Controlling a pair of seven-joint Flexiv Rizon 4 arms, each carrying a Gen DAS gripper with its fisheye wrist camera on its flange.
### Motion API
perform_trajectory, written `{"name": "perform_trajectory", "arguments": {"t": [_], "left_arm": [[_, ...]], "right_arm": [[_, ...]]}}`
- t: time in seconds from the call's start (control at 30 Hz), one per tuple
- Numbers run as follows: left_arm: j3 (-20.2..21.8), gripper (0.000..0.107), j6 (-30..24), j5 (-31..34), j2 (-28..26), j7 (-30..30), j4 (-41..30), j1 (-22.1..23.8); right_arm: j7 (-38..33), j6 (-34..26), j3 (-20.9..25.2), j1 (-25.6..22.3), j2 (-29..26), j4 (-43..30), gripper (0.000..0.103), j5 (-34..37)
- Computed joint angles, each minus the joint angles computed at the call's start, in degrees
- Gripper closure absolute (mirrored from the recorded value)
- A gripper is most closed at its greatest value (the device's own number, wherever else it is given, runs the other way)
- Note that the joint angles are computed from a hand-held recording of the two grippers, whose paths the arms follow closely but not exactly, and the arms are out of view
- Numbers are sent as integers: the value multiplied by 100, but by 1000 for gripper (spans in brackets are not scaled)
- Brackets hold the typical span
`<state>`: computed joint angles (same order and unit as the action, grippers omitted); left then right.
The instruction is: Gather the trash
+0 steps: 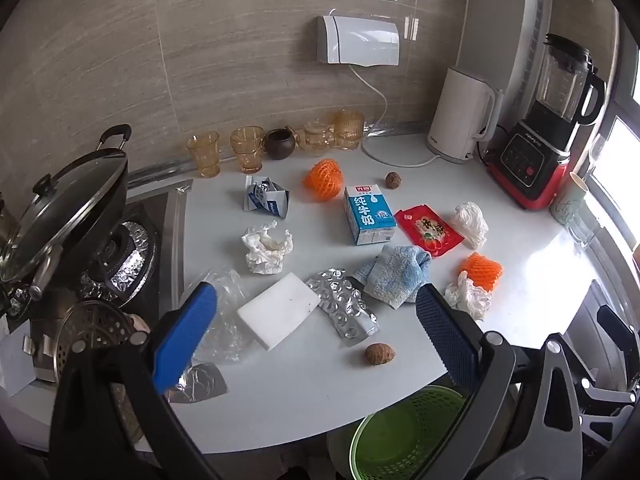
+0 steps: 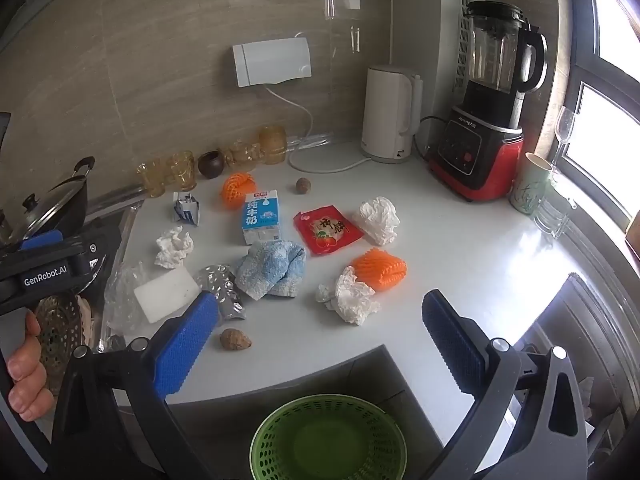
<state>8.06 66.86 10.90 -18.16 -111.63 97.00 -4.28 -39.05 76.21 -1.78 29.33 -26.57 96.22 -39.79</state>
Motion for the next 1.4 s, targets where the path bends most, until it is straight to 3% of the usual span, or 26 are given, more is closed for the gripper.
{"name": "perform_trajectory", "arguments": {"t": [0.17, 0.27, 0.33, 1.4], "left_arm": [[-79, 11, 18, -184, 29, 195, 75, 112], [112, 11, 58, 212, -2, -164, 10, -107], [39, 11, -68, 117, -50, -105, -99, -54], [5, 11, -154, 0, -131, -56, -127, -8]], "right_arm": [[-165, -55, 81, -30, -42, -71, 2, 115], [-262, -78, 107, -40, -76, -130, 2, 165], [-182, -209, -42, 105, -170, -264, 2, 42], [-478, -379, 57, -1, -231, -325, 2, 255]]}}
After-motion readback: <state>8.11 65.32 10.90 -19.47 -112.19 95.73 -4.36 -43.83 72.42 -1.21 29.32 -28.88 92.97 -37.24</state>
